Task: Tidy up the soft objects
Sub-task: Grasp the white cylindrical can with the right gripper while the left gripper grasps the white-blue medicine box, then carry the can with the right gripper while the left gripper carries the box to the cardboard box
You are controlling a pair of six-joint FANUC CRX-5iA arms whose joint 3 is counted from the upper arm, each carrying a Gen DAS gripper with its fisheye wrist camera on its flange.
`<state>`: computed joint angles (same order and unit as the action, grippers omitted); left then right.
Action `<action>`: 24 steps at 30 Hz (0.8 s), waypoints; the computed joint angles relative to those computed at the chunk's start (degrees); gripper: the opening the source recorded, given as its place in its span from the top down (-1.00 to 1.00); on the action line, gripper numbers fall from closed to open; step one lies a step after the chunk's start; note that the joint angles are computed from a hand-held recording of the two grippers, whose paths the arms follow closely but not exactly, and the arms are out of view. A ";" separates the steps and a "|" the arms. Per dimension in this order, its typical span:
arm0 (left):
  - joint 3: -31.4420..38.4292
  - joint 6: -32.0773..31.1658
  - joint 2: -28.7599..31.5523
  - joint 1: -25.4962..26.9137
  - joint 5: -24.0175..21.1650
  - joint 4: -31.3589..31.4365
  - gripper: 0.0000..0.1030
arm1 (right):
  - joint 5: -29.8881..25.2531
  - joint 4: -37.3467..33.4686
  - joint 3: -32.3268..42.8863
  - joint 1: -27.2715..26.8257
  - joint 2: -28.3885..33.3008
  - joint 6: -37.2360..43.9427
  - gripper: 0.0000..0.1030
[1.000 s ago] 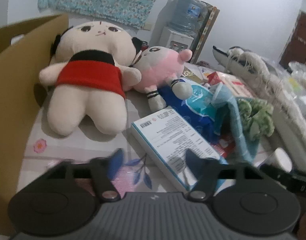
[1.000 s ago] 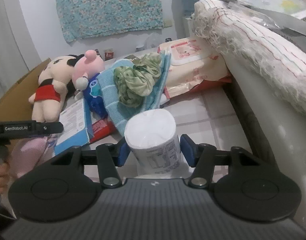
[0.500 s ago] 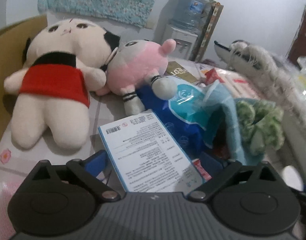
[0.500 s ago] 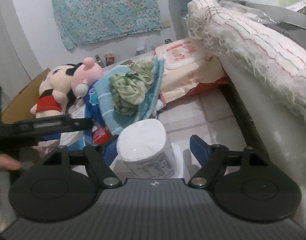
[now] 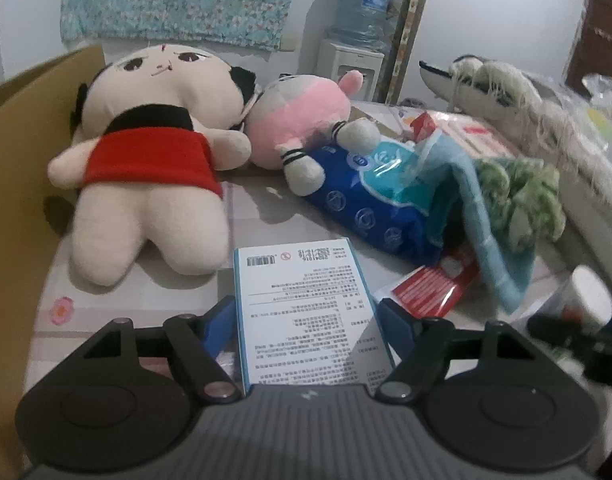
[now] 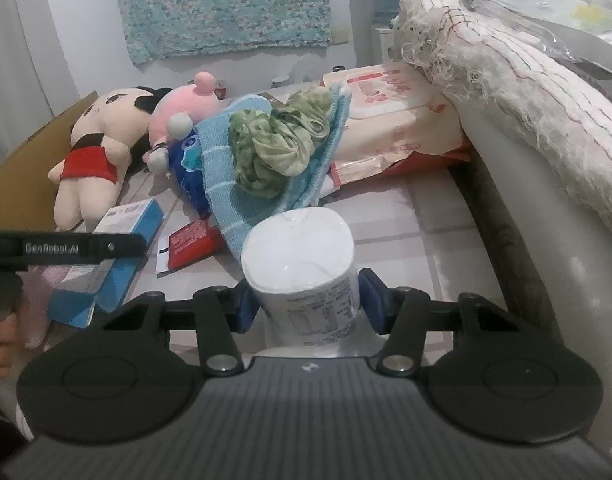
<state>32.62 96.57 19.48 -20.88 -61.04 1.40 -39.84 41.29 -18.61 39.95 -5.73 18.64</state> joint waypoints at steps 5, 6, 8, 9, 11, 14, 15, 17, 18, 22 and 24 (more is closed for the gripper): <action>-3.15 -1.59 -2.29 0.64 2.61 1.25 -0.49 | -0.21 3.87 -1.88 -0.11 -0.99 -6.76 0.09; -3.77 -1.78 -2.95 0.63 3.56 1.05 -0.49 | 0.01 4.05 -2.21 -0.25 -1.51 -7.89 0.10; -4.95 -2.50 -4.24 0.74 5.20 1.02 -0.49 | 0.26 3.86 -2.60 -0.41 -2.60 -8.91 0.10; -5.34 -2.77 -4.63 0.85 5.83 1.47 -0.49 | 0.29 4.51 -2.98 -0.36 -3.11 -9.74 0.10; -5.98 -3.52 -5.18 1.08 6.63 2.76 -0.49 | -0.23 5.09 -3.35 -0.07 -4.09 -10.36 0.10; -7.10 -4.78 -5.93 1.29 8.02 4.77 -0.49 | -0.97 6.60 -4.37 0.60 -5.95 -12.46 0.10; -7.55 -5.17 -6.26 1.27 8.51 5.12 -0.49 | -1.16 7.58 -4.92 0.84 -6.62 -13.82 0.10; -8.24 -5.64 -6.85 1.12 9.33 5.41 -0.49 | -1.69 8.42 -5.37 1.32 -7.63 -14.74 0.10; -8.62 -5.85 -7.19 1.09 9.76 5.53 -0.49 | -1.84 8.72 -5.50 1.52 -8.07 -15.05 0.10; -9.37 -6.24 -8.33 0.75 11.50 4.72 -0.49 | -1.90 11.18 -6.34 2.32 -9.73 -16.98 0.10; -9.21 -6.01 -8.83 0.62 11.88 3.75 -0.49 | -2.26 11.15 -5.88 2.63 -9.86 -16.94 0.10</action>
<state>23.41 90.56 10.65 -20.26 -49.16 5.14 -42.10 52.44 -24.49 42.57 -15.59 1.70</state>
